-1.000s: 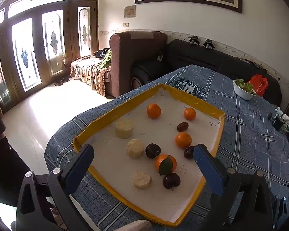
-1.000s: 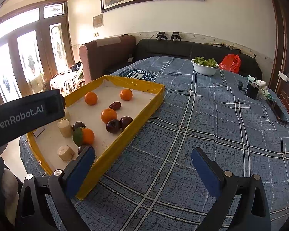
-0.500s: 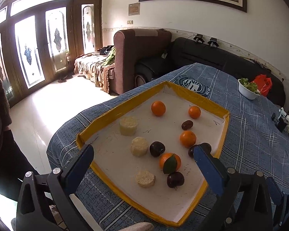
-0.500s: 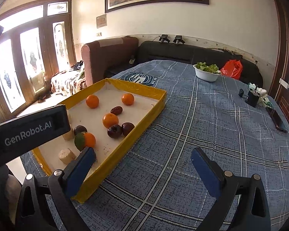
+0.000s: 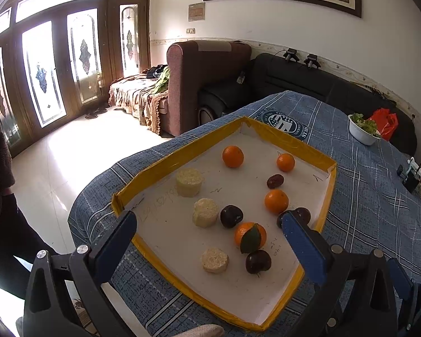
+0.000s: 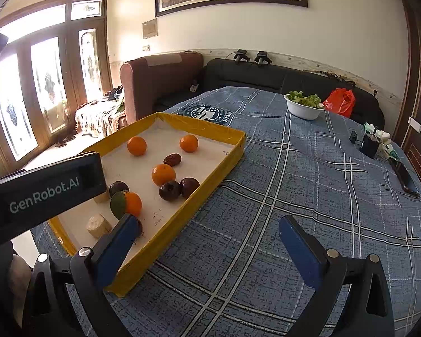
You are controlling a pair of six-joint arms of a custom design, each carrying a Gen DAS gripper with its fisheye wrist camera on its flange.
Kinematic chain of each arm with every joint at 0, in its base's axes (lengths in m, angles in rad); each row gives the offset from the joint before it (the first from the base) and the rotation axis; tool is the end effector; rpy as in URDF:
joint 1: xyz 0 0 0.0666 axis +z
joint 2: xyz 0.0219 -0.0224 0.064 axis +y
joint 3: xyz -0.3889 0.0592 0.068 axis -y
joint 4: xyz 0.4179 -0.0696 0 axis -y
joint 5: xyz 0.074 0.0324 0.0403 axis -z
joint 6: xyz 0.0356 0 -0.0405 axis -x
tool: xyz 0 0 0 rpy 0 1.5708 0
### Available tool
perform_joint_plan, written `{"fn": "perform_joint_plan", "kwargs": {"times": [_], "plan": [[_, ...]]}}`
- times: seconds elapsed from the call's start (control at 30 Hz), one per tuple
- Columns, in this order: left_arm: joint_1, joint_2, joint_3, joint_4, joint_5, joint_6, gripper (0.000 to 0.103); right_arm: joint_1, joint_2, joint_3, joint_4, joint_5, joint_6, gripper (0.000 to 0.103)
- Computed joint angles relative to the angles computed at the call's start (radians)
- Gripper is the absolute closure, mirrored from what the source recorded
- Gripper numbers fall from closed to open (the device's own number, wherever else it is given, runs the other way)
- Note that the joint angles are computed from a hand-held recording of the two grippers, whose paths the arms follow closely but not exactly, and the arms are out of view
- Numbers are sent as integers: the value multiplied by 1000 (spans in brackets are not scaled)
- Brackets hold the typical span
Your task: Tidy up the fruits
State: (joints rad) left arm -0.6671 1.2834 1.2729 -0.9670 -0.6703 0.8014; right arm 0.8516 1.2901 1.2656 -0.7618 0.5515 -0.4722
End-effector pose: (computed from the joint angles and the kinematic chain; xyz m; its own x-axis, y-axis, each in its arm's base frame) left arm 0.3682 -0.2623 0.4338 -0.6054 -0.2397 -0.7589 -0.3204 0.9463 -0.0433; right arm 0.3245 0.3417 0.4389 -0.5958 -0.0923 -0.7978 -0.1414 0.9899 -0.0089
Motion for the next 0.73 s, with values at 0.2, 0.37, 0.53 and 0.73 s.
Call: {"fn": "perform_joint_plan", "kwargs": {"times": [0.2,0.37,0.53,0.73], "plan": [[1,1,-2,0,-1,5,0,-2,2,1,-2,-2,0,0],[2,4,-1,-1,0,11,0,0,1,0,0,1,4,0],[1,1,-3,7,-16,3,0,2,8,4,-3,3,8,0],[3,-12,11,6,-36,-42,0,-1,7,10,-2,1,10,0]]}}
